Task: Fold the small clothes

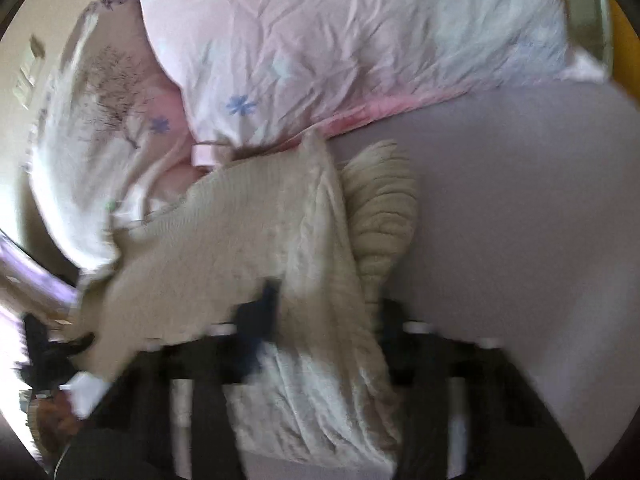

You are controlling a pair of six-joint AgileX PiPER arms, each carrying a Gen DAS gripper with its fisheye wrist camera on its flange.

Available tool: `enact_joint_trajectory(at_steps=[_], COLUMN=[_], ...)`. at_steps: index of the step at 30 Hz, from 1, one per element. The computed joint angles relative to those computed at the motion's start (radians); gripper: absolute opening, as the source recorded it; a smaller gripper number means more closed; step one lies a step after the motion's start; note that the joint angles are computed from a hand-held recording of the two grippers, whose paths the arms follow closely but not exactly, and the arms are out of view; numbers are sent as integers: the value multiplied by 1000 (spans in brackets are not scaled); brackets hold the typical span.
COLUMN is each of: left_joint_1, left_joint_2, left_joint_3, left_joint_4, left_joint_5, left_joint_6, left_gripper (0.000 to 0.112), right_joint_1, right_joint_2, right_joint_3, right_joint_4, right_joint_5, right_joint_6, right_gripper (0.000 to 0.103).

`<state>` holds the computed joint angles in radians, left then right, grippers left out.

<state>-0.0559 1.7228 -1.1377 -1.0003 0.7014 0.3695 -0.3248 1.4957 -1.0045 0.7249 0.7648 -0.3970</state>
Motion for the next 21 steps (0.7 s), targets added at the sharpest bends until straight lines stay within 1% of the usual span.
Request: enact_joint_trajectory(at_steps=[1, 2, 3, 4, 5, 6, 7, 8, 9, 10, 11, 12, 14, 16, 17, 19, 21], left_joint_1=[33, 58, 93, 107, 130, 147, 155, 160, 159, 154, 137, 128, 59, -51, -134, -260, -431], left_joint_2=[6, 9, 10, 13, 16, 29, 43, 57, 64, 63, 47, 25, -17, -36, -12, 80, 212], left_joint_3=[19, 33, 62, 81, 106, 123, 130, 137, 146, 148, 149, 151, 102, -3, -103, -303, -503], left_joint_4=[-86, -148, -242, -306, -368, -414, -442, -471, -510, -528, -568, -582, -585, -542, -510, -428, -375], left_joint_5=[37, 71, 120, 142, 178, 204, 219, 231, 244, 247, 248, 252, 217, 162, 133, 112, 18], left_joint_6=[68, 115, 192, 246, 304, 330, 340, 351, 361, 367, 386, 396, 379, 325, 290, 215, 193], left_gripper=[16, 15, 15, 15, 15, 15, 16, 16, 16, 16, 16, 16, 16, 16, 16, 16, 19], right_joint_1=[-13, -43, -56, -70, -74, -64, -53, -36, -39, -52, -79, -106, -177, -244, -278, -300, -299], right_joint_2=[0, -2, -6, -11, -13, -12, -9, -3, 1, -6, -27, -50, -87, -98, -91, -63, -44], right_joint_3=[3, 12, 19, 26, 28, 23, 15, -1, -9, -6, 9, 23, 52, 71, 75, 62, 49], right_joint_4=[22, 77, 103, 127, 135, 115, 85, 28, 10, 32, 75, 105, 191, 263, 295, 304, 291], right_joint_5=[8, 31, 40, 48, 52, 42, 32, 22, 25, 29, 18, 0, -16, -7, 8, 24, 29], right_joint_6=[-17, -58, -78, -98, -105, -90, -60, 5, 35, 26, 3, -10, -68, -116, -140, -146, -137], right_gripper=[33, 32, 32, 31, 32, 34, 44, 62, 72, 87, 93, 93, 94, 94, 94, 94, 94])
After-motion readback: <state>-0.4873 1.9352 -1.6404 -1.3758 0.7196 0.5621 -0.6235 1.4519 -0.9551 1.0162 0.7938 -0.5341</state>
